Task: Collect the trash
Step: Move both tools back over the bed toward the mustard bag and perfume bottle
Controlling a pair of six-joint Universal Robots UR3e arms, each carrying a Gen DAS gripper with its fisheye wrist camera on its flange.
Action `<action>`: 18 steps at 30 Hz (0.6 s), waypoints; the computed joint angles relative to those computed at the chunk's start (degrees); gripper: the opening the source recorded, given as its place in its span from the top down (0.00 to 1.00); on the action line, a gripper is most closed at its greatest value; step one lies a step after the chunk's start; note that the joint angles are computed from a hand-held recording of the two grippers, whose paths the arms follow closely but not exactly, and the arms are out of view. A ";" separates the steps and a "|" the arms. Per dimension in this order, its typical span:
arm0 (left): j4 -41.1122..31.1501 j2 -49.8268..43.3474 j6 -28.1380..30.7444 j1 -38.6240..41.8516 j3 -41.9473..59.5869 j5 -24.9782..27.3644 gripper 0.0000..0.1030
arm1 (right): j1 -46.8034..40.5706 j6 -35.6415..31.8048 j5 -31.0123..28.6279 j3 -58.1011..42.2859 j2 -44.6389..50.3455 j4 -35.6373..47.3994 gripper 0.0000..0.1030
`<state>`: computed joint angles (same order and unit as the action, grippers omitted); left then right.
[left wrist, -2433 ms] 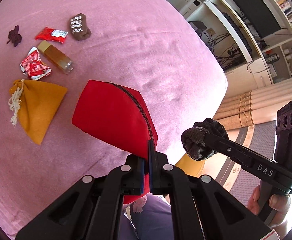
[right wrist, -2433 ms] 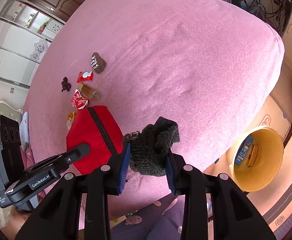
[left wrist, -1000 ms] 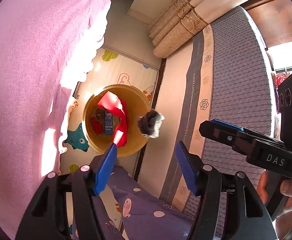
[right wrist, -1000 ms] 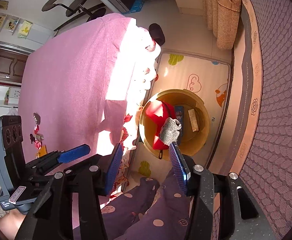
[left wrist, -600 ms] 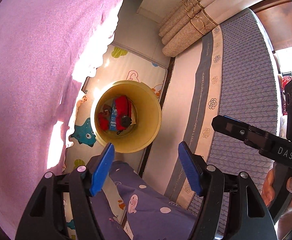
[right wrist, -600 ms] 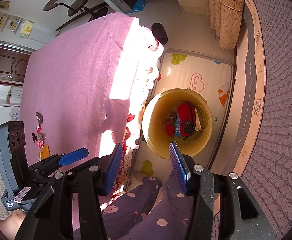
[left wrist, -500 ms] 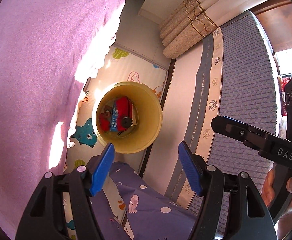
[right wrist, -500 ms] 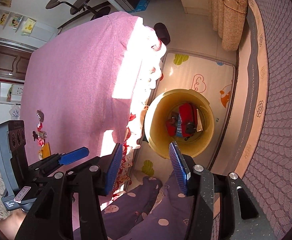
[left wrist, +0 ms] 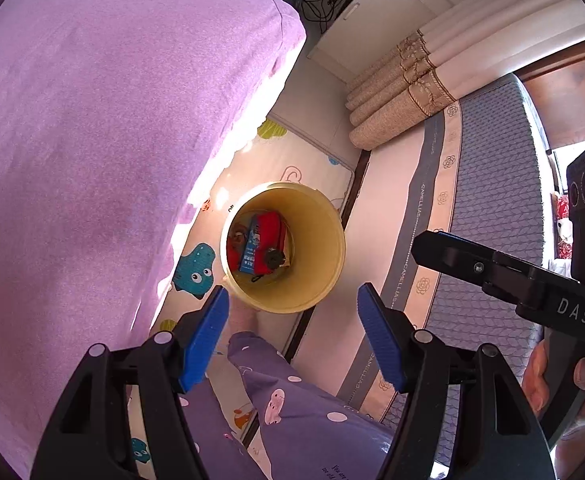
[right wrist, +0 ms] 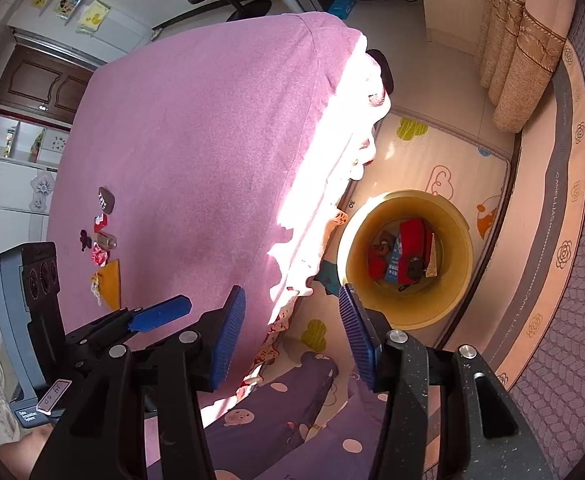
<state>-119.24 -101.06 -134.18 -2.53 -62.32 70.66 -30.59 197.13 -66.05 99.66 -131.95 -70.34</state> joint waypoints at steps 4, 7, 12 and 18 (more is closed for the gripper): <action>-0.88 -0.92 2.03 5.48 2.65 0.76 0.35 | 15.55 12.08 -2.79 -1.69 11.64 -15.35 0.53; -1.66 -2.51 3.59 10.04 5.56 1.19 0.34 | 23.58 16.99 -4.14 -5.45 20.56 -22.50 0.53; -3.97 -7.82 4.44 17.17 13.34 1.47 0.34 | 33.89 21.75 -5.78 -15.54 35.40 -29.84 0.53; -7.88 -16.31 4.97 24.01 26.50 1.36 0.34 | 42.61 24.30 -7.05 -32.73 52.69 -31.56 0.53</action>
<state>-127.13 -117.37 -129.21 21.49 -35.82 72.02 12.02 221.43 -73.10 66.94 -79.26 -101.91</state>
